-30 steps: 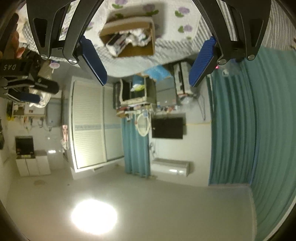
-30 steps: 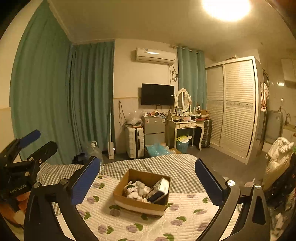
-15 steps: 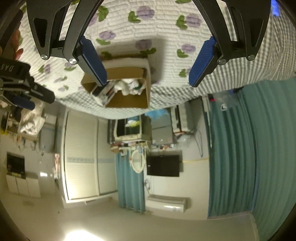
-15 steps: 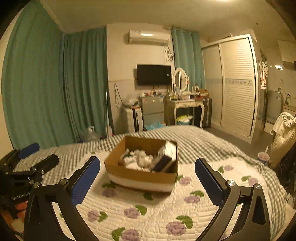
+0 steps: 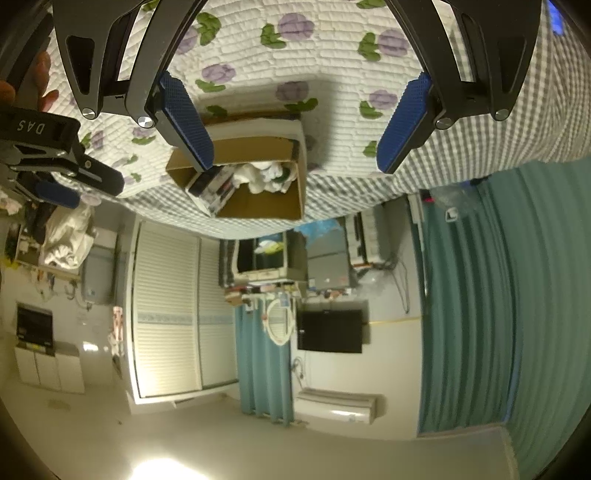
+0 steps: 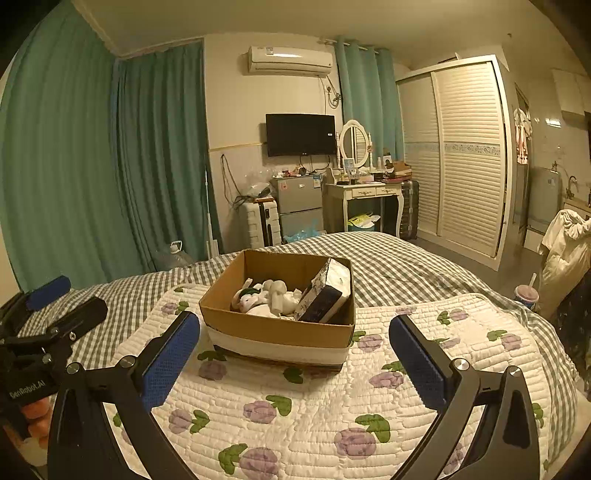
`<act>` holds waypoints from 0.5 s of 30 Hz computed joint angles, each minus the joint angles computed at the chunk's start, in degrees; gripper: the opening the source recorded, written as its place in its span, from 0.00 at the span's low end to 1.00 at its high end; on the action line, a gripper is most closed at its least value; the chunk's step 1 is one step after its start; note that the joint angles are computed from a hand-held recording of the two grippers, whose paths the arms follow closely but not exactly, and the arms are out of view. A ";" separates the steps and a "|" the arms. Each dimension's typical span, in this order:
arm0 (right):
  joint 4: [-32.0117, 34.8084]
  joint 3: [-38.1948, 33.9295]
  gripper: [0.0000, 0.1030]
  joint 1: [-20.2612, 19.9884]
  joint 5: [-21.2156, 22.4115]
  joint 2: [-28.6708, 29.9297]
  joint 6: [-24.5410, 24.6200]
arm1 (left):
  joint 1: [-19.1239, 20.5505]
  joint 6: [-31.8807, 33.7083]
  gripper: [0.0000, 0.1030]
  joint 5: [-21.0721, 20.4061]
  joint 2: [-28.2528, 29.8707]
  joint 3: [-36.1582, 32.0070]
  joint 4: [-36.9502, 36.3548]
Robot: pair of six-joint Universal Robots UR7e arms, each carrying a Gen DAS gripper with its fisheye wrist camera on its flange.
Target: Organize soft objects
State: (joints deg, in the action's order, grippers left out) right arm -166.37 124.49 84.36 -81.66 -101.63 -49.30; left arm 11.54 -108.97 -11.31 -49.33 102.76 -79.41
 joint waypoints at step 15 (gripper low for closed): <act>-1.48 1.08 1.00 0.81 -1.04 -0.52 -0.15 | 0.22 2.37 0.89 -0.94 -0.10 0.90 -3.45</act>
State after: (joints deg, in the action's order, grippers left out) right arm -167.85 125.57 85.16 -82.70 -102.16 -49.45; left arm 11.75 -106.60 -12.25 -49.43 103.66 -82.87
